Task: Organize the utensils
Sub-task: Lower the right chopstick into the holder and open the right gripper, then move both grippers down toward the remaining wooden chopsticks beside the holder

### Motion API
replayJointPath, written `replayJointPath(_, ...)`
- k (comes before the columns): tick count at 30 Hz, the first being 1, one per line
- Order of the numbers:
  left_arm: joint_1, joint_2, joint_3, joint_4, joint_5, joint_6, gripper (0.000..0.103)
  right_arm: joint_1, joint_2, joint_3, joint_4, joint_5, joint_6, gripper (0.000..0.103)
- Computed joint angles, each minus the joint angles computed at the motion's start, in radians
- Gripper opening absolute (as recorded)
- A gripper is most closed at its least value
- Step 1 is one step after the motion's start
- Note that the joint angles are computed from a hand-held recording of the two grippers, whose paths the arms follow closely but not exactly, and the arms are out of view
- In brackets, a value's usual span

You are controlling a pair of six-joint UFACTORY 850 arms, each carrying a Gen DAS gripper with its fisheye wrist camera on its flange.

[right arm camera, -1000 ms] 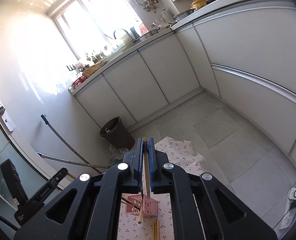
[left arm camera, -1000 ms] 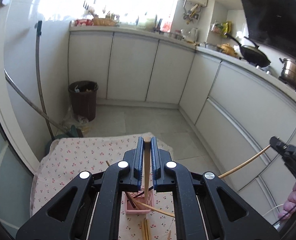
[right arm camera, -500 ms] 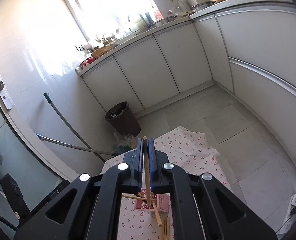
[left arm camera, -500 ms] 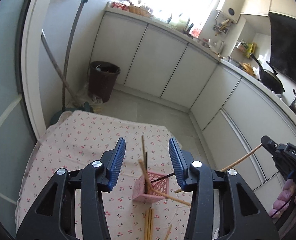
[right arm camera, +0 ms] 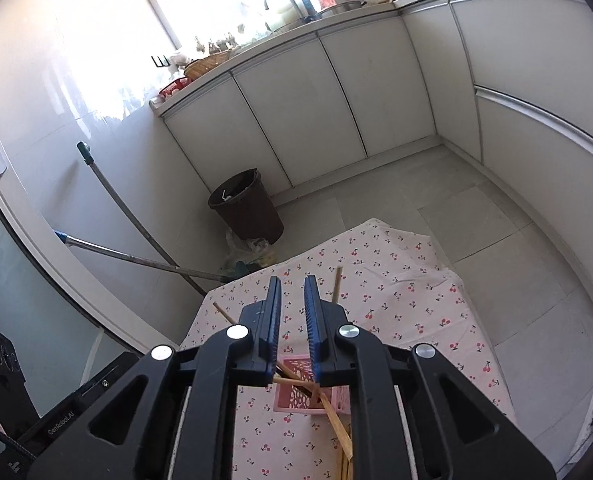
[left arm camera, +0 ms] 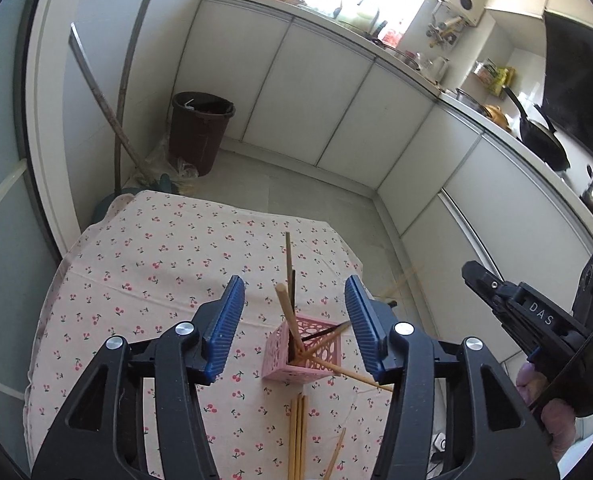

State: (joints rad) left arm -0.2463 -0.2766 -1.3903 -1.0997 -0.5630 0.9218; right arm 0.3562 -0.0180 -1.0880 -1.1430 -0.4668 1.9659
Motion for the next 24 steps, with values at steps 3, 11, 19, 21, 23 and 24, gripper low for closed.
replayJointPath(3,-0.014,0.017,0.022,0.004,0.011,0.020,0.054,0.027,0.020,0.022,0.002,-0.043,0.000,0.027)
replayJointPath(11,-0.070,0.033,0.090,0.193,0.027,-0.106,0.079,0.095,0.098,0.144,0.125,-0.149,-0.043,0.065)
replayJointPath(19,-0.118,-0.016,0.141,0.520,0.040,-0.375,0.090,0.108,0.138,0.283,0.323,-0.148,-0.097,0.078)
replayJointPath(21,-0.126,-0.037,0.135,0.561,0.010,-0.405,0.092,0.101,0.137,0.310,0.382,-0.130,-0.130,0.085)
replayJointPath(23,-0.139,-0.053,0.136,0.605,-0.003,-0.425,0.094,0.088,0.131,0.331,0.437,-0.094,-0.169,0.091)
replayJointPath(24,-0.143,-0.058,0.140,0.619,-0.002,-0.424,0.095,0.076,0.126,0.339,0.475,-0.068,-0.202,0.094)
